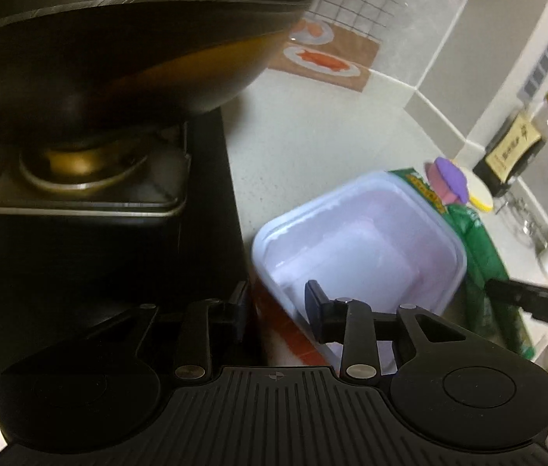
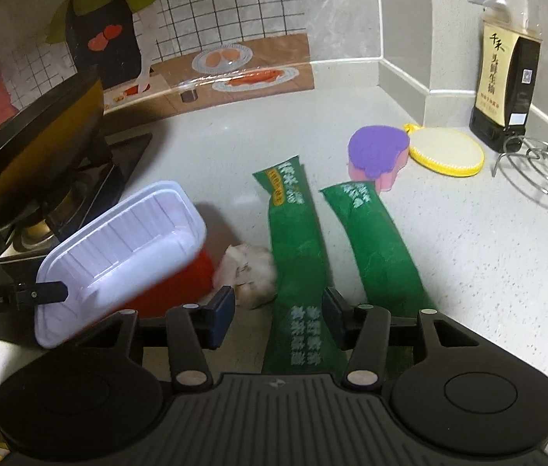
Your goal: Collect trash
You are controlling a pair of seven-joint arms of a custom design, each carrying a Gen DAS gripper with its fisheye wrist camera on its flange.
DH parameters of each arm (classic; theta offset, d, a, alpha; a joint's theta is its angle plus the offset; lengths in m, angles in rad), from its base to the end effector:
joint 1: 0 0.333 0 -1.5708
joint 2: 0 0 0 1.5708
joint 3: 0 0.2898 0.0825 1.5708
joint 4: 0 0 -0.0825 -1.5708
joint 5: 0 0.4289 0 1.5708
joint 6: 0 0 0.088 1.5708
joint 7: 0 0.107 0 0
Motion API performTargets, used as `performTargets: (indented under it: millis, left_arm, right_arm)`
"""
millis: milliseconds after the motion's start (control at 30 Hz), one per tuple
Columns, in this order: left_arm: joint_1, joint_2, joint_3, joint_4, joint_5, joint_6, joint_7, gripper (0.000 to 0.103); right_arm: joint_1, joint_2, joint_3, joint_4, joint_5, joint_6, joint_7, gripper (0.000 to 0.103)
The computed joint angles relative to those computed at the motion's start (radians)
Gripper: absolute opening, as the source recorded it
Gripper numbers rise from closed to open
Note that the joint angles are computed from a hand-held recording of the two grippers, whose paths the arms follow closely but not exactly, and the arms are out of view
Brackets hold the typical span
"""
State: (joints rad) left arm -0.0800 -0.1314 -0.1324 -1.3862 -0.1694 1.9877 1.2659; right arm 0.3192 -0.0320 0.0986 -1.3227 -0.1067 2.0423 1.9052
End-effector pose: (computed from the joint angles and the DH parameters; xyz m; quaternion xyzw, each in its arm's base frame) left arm 0.5466 -0.1366 0.8221 -0.6893 0.6260 -0.3465 0.1134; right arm 0.5501 0.2394 0.8053 -0.6874 0.6247 -0.1959 0.3144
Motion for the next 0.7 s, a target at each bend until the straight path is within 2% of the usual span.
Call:
performTargets:
  millis: [200, 300, 367, 433, 533, 700]
  left_arm:
    - [-0.014, 0.051, -0.023, 0.039, 0.06, 0.007, -0.008, 0.036]
    - [-0.023, 0.065, -0.027, 0.059, 0.085, 0.007, 0.029, 0.025]
    - [-0.021, 0.048, -0.018, 0.036, 0.04, 0.019, 0.048, 0.017]
    - [-0.017, 0.031, -0.008, 0.011, -0.019, 0.028, 0.034, 0.012]
    - [-0.014, -0.012, 0.005, -0.057, -0.092, 0.098, 0.046, 0.012]
    - [-0.008, -0.042, 0.001, -0.074, -0.029, 0.167, 0.051, 0.011]
  right_arm:
    - [0.013, -0.004, 0.01, 0.003, -0.04, 0.014, -0.015, 0.05]
    - [0.012, -0.008, 0.012, -0.002, -0.083, 0.017, 0.0, 0.055]
    - [0.009, 0.005, 0.007, 0.013, -0.071, -0.003, 0.015, 0.055]
    - [0.009, 0.009, 0.005, 0.015, -0.071, -0.014, 0.027, 0.055]
    - [0.012, 0.01, 0.006, 0.012, -0.074, -0.01, 0.032, 0.055]
    - [0.019, 0.067, 0.005, 0.089, -0.114, -0.017, 0.038, 0.055]
